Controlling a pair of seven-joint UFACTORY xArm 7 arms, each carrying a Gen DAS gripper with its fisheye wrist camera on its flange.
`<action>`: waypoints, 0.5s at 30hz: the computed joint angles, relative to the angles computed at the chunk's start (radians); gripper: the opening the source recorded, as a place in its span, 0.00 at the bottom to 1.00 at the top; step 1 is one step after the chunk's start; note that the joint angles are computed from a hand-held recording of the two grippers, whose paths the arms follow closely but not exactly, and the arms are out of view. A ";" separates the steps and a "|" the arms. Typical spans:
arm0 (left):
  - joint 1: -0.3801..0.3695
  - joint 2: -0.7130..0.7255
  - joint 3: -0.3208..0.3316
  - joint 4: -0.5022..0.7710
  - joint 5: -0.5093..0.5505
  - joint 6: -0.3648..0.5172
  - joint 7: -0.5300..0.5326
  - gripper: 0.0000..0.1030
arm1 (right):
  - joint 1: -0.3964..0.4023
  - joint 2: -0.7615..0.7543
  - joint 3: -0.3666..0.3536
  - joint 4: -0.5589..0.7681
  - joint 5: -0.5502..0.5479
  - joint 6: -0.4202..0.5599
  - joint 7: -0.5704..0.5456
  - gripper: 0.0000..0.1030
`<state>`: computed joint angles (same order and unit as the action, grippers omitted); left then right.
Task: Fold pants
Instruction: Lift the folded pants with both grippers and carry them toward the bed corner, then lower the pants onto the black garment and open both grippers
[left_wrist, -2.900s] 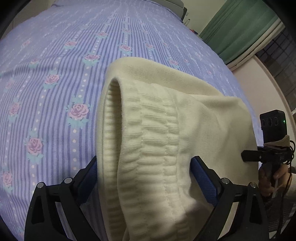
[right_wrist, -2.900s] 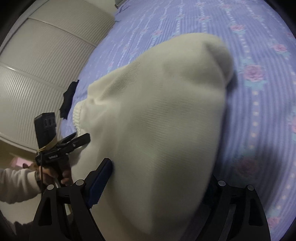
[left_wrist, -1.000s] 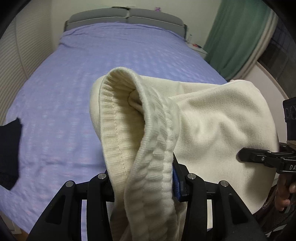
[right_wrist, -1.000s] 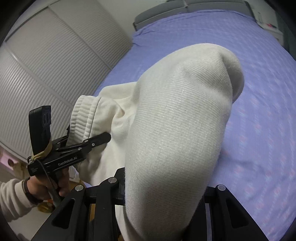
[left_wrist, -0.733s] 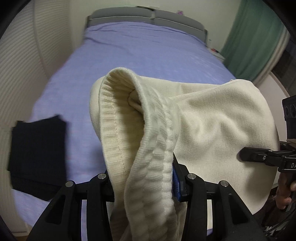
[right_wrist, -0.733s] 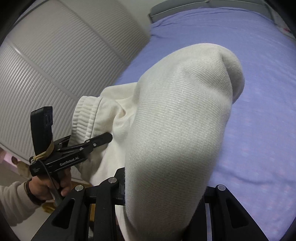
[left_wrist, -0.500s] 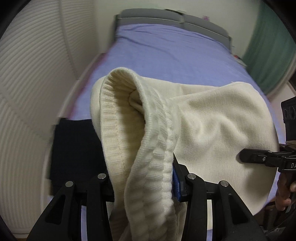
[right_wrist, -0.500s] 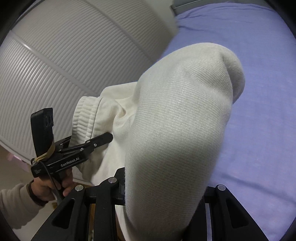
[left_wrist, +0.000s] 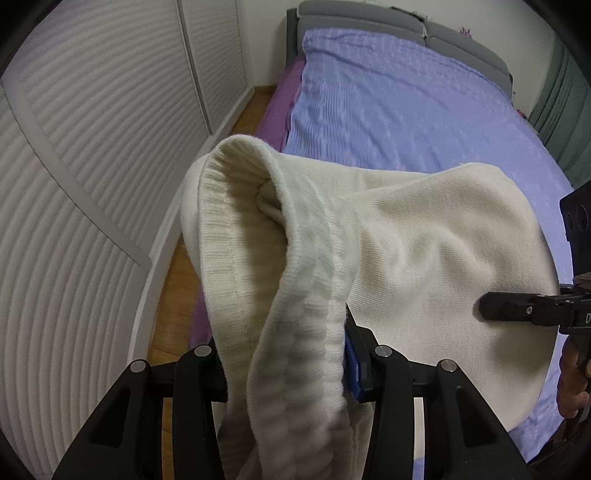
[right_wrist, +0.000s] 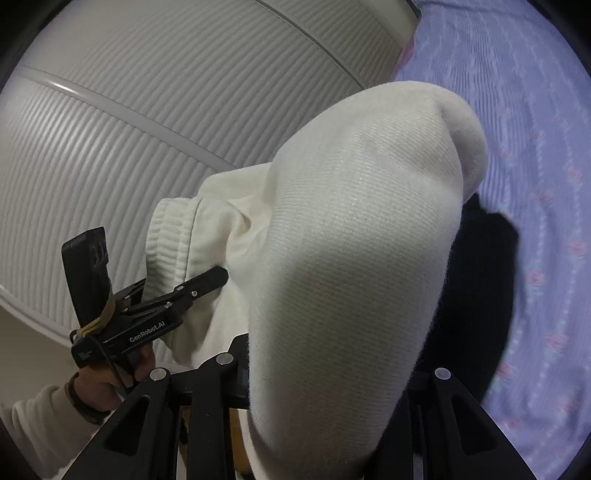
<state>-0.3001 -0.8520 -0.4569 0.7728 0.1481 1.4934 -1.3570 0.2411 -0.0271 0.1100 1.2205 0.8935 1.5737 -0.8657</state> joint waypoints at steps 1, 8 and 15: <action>-0.009 -0.018 0.014 -0.045 -0.006 -0.030 0.002 0.42 | 0.013 0.007 0.014 -0.017 -0.004 -0.035 0.007 0.33; -0.021 -0.099 0.042 -0.196 0.005 -0.122 0.011 0.60 | 0.028 0.025 0.027 -0.116 -0.067 -0.196 0.002 0.40; -0.015 -0.107 0.006 -0.156 0.026 0.007 0.037 0.85 | 0.027 -0.053 0.002 -0.157 -0.144 -0.301 -0.040 0.69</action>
<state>-0.3150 -0.9588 -0.4511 0.6165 0.1742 1.5007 -1.3198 0.2683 -0.0805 0.1123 1.0630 0.7499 1.2726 -0.9055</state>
